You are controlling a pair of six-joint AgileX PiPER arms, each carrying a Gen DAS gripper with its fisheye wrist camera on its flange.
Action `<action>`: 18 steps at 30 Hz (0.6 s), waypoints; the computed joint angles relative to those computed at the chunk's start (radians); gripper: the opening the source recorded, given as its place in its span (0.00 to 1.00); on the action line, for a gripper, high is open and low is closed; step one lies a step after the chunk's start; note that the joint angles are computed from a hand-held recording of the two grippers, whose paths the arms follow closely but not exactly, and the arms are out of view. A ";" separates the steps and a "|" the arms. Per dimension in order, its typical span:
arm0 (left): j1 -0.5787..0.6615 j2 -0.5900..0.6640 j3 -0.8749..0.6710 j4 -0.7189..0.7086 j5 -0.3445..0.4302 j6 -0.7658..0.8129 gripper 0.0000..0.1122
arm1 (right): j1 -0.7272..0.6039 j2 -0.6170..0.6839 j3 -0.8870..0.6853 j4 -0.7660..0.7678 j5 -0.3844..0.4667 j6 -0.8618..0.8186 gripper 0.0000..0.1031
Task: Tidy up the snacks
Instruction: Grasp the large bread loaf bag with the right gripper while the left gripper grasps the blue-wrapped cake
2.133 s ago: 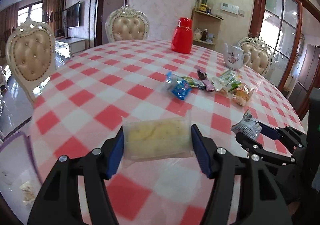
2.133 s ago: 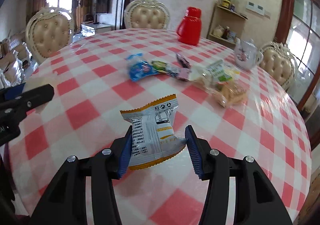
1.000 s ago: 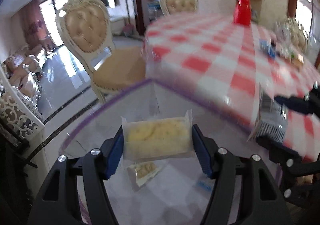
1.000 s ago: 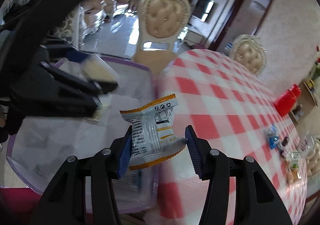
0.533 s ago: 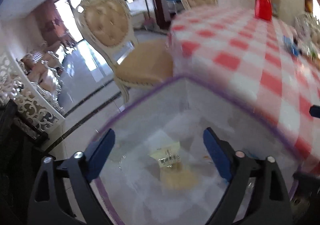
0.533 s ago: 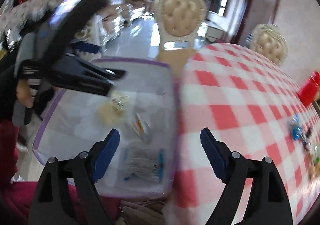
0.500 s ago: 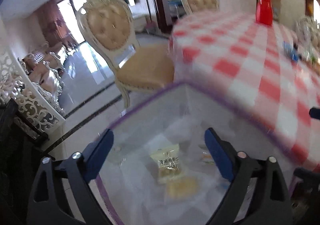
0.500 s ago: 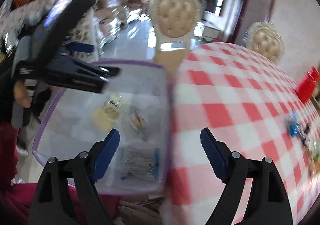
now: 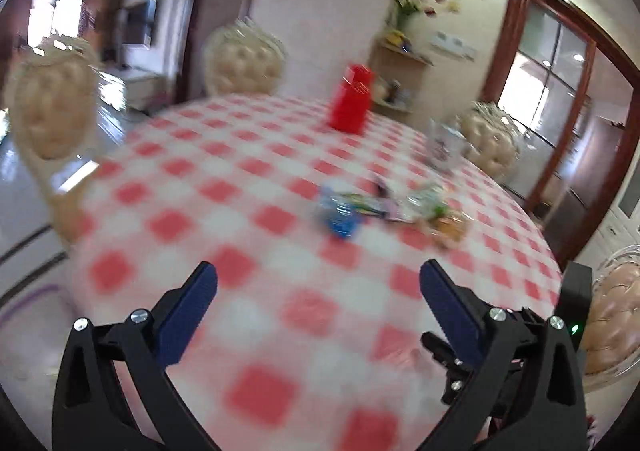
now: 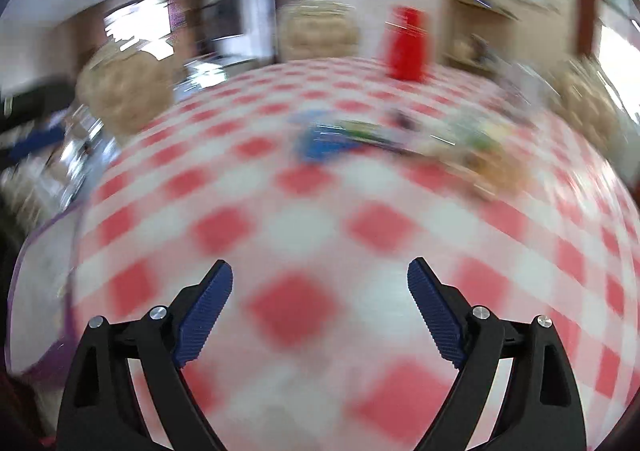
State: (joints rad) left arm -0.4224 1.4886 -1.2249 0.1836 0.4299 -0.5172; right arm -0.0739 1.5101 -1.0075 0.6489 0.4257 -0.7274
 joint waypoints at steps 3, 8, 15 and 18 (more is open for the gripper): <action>-0.093 0.256 -0.201 0.083 -0.016 -0.131 0.90 | -0.223 0.147 -0.122 0.123 0.093 -0.021 0.84; -0.169 0.677 -0.691 0.340 0.077 -0.393 0.90 | -0.397 0.380 -0.411 0.183 0.199 0.142 0.84; -0.125 1.011 -1.295 0.339 0.345 -0.433 0.90 | -0.312 0.651 -0.867 -0.024 0.284 0.575 0.84; -0.052 1.098 -1.480 0.262 0.425 -0.369 0.90 | -0.224 0.822 -1.162 -0.293 0.369 0.846 0.84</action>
